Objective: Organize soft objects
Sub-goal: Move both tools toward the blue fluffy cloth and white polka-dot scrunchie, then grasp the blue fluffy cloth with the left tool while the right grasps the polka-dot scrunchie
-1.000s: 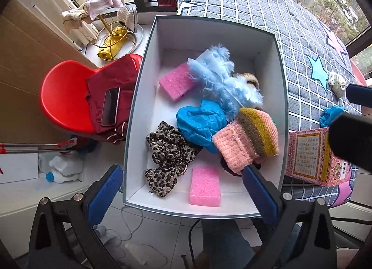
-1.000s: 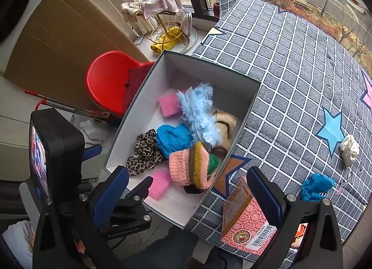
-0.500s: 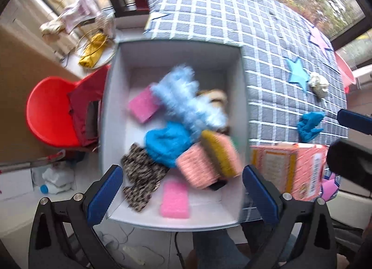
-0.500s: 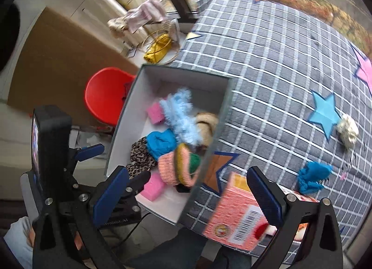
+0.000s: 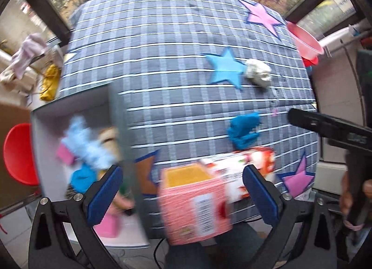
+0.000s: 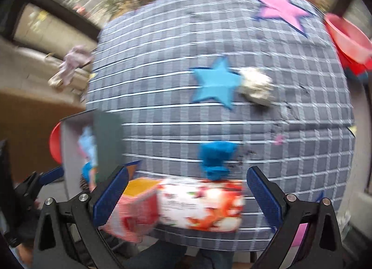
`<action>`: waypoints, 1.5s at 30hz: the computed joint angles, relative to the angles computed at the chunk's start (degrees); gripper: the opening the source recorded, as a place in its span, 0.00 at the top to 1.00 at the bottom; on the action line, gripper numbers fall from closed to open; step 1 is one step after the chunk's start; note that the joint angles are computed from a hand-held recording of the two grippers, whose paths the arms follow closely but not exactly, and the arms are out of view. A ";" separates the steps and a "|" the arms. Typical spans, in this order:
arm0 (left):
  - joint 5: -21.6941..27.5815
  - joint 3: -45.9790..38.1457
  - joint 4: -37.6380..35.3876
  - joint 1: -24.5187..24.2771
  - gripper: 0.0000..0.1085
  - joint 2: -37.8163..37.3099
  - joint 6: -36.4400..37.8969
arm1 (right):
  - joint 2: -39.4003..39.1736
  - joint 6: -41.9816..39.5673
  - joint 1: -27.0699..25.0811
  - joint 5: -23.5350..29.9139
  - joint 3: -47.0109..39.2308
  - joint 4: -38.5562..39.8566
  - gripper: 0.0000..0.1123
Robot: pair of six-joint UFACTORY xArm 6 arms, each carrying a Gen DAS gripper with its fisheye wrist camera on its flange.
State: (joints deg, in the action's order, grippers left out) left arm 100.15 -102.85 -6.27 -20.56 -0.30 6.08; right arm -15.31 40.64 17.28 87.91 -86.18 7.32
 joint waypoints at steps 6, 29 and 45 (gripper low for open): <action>-0.66 0.12 0.92 -8.83 0.06 3.64 -8.54 | -6.83 -3.07 -10.50 -0.34 10.26 1.69 0.09; -8.42 11.25 3.61 -15.56 0.06 12.71 -28.77 | 7.73 -22.70 -17.75 -9.80 9.91 3.04 0.09; -9.32 9.34 0.38 -16.25 0.21 17.68 -27.55 | 15.87 -26.98 -13.10 -12.14 4.97 -0.28 0.65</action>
